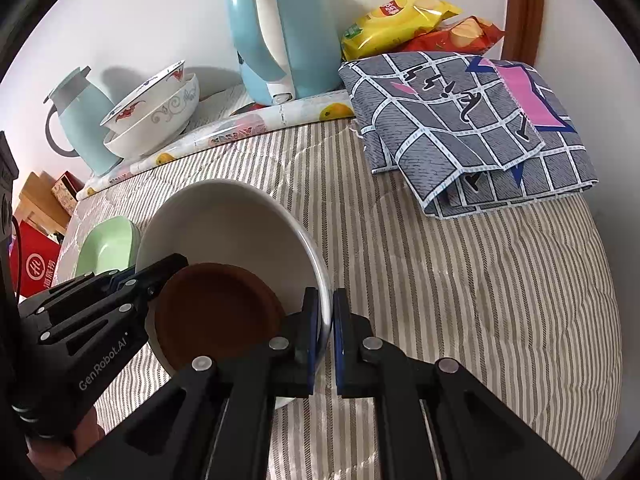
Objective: Organize plates and bowls
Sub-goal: 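Carry the white bowl with both tools and lower it onto the green plate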
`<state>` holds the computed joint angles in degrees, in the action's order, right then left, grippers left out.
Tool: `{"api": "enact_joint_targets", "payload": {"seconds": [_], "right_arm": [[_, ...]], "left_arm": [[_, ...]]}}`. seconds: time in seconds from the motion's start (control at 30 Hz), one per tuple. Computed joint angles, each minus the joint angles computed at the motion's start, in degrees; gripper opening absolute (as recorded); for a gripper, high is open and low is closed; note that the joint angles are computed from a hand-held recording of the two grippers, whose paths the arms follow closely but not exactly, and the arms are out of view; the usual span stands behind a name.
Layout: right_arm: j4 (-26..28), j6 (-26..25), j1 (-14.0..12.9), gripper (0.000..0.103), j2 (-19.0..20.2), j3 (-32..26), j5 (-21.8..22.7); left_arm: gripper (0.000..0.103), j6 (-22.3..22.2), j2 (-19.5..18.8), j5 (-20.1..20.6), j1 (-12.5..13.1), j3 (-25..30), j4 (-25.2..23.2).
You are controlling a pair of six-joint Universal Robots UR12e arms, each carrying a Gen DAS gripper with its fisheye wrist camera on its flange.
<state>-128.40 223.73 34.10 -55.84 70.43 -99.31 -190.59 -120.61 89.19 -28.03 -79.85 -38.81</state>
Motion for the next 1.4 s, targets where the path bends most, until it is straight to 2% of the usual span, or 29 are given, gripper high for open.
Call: {"api": "enact_joint_targets", "payload": {"seconds": [0.63, 1.4], "right_arm": [[0.02, -1.05, 1.31, 0.007, 0.22, -3.22, -2.05], [2.19, -3.51, 2.8, 0.006, 5.26, -12.18, -1.38]], "left_arm": [[0.007, -0.69, 2.92, 0.73, 0.91, -1.94, 2.17], [0.007, -1.48, 5.85, 2.0, 3.71, -5.29, 3.73]]}}
